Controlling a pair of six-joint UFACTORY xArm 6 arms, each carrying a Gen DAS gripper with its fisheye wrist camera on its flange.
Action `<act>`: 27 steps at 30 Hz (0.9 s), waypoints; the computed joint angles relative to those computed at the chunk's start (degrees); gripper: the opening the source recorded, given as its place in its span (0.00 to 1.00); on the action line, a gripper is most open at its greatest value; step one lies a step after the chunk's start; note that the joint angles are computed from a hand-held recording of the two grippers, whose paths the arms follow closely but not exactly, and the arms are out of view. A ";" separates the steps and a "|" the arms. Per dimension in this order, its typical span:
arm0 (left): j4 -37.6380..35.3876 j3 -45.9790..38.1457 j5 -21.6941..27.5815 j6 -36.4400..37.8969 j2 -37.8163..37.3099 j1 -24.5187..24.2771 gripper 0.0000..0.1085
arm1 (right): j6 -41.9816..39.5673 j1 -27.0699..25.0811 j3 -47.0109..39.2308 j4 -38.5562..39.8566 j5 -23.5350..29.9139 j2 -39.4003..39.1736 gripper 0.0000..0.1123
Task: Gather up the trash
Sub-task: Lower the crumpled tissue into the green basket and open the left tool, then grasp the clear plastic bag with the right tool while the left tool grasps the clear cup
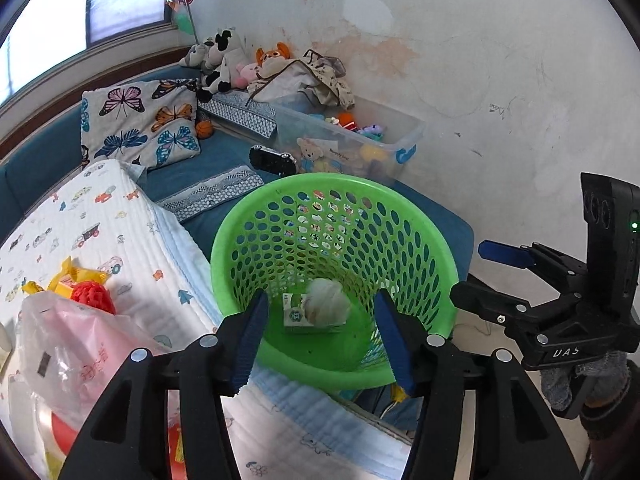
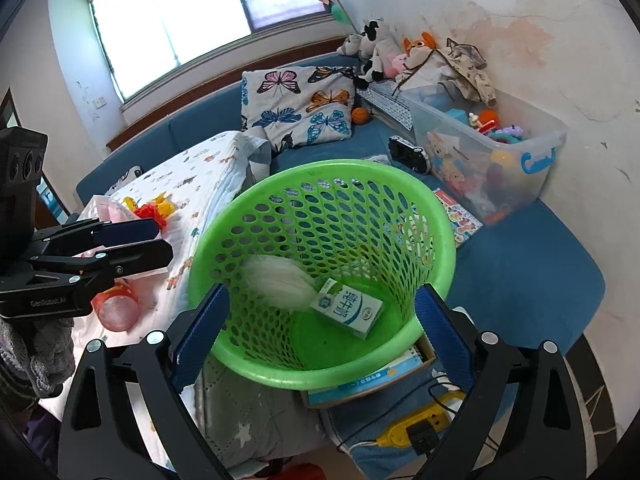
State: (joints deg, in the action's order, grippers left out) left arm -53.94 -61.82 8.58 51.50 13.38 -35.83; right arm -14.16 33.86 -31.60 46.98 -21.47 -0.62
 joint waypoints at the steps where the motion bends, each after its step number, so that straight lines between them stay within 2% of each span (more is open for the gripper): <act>1: -0.41 0.56 -0.37 0.30 -0.57 0.06 0.52 | 0.04 0.25 -0.02 0.04 -0.08 -0.04 0.83; 3: -2.84 1.67 -0.41 2.22 -2.10 0.29 0.52 | -0.41 0.86 -0.40 0.84 0.05 0.02 0.83; 5: -5.79 3.27 -0.83 4.88 -4.13 0.67 0.52 | 2.05 1.07 -0.26 -2.11 0.55 -0.18 0.83; 8: -8.92 5.52 -1.34 7.51 -6.86 1.33 0.52 | 0.38 2.50 -1.56 -1.03 0.68 0.37 0.84; 13: -13.99 11.26 -3.75 11.34 -12.79 2.95 0.52 | 1.82 4.41 -3.95 -4.05 1.53 1.76 0.85; 17: -19.38 15.80 -6.23 15.95 -17.54 4.60 0.52 | 8.48 4.55 -5.58 -12.75 2.30 3.33 0.86; 21: -26.54 19.55 -8.27 22.13 -21.58 6.29 0.55 | 18.16 3.42 -7.71 -25.20 3.35 5.54 0.87; 27: -32.61 24.59 -9.39 26.39 -26.00 9.71 0.57 | 31.38 1.95 -12.62 -42.56 4.74 9.31 0.88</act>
State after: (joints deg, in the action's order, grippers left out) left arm -86.55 -37.23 -0.81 77.89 -12.63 -26.12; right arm 17.21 35.81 -44.22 4.41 -16.73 8.69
